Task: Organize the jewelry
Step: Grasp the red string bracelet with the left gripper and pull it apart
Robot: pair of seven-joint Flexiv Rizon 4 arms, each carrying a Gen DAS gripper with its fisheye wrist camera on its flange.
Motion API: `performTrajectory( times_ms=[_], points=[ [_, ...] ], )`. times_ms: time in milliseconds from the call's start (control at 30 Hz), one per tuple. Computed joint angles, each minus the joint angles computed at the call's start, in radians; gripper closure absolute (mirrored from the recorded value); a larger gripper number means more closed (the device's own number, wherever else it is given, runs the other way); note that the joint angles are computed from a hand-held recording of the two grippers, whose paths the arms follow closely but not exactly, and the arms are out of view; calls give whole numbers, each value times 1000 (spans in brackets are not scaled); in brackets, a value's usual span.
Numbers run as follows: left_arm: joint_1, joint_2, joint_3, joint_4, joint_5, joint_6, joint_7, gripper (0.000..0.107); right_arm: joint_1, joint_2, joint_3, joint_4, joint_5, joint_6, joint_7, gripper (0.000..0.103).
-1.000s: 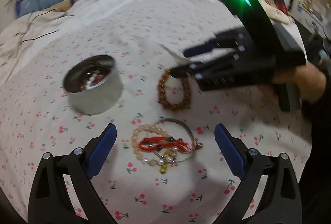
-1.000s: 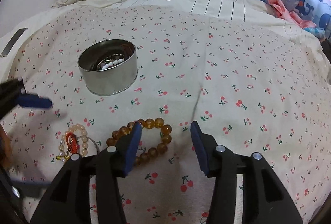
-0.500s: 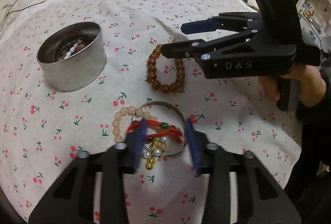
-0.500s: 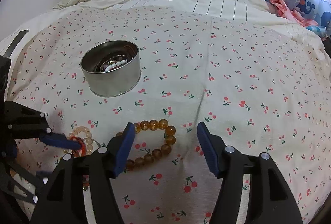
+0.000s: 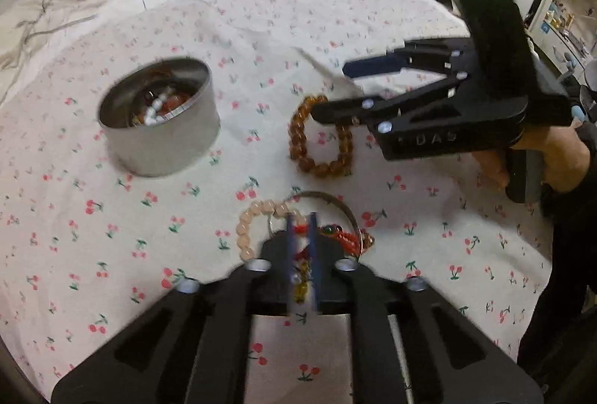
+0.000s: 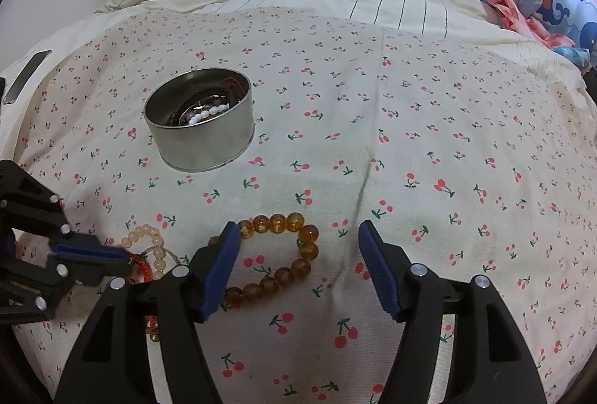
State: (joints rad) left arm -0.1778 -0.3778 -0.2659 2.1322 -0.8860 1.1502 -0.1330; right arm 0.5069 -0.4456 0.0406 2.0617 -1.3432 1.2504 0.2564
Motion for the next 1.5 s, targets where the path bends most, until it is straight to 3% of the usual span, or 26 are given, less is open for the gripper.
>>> performTrajectory(
  times_ms=[33,100,200,333,367,433,633,733,967,1200,1233,1333,1433,1500],
  points=[
    [-10,0,-8,13,-15,49,20,67,-1,0,0,0,0,2,-2,39],
    [-10,2,-36,31,-60,109,65,51,-2,0,0,1,-2,5,0,39],
    [-11,1,-32,29,-64,104,57,48,-3,-1,0,1,-1,6,-2,39],
    [-15,-9,-8,18,16,68,3,49,0,-6,2,-2,9,5,-16,39],
    [-12,-9,-17,22,11,77,12,51,1,-6,1,-2,10,5,-18,39],
    [-7,-9,-22,25,15,81,16,72,3,-6,-1,-1,11,6,-18,38],
    [8,-18,-22,13,47,81,-33,102,5,-7,-2,-1,15,6,-25,36],
    [31,-5,-53,21,-15,87,7,104,7,-7,-3,-1,14,6,-23,36],
    [19,8,-44,19,-93,84,52,104,4,-5,-5,0,9,10,-16,36],
    [-14,2,-32,-12,-280,181,77,105,0,-2,-5,1,6,7,-7,36],
    [-21,-8,-22,-22,-281,203,54,105,-1,-3,-4,0,9,6,-9,36],
    [-50,-57,45,-59,-159,272,-149,105,0,-2,-1,2,23,-3,-14,36],
    [-98,-101,168,-105,25,250,-384,104,1,0,-3,5,25,-3,-9,36],
    [-107,-116,209,-125,90,229,-483,100,-3,4,-7,9,18,6,0,36]
  ],
)
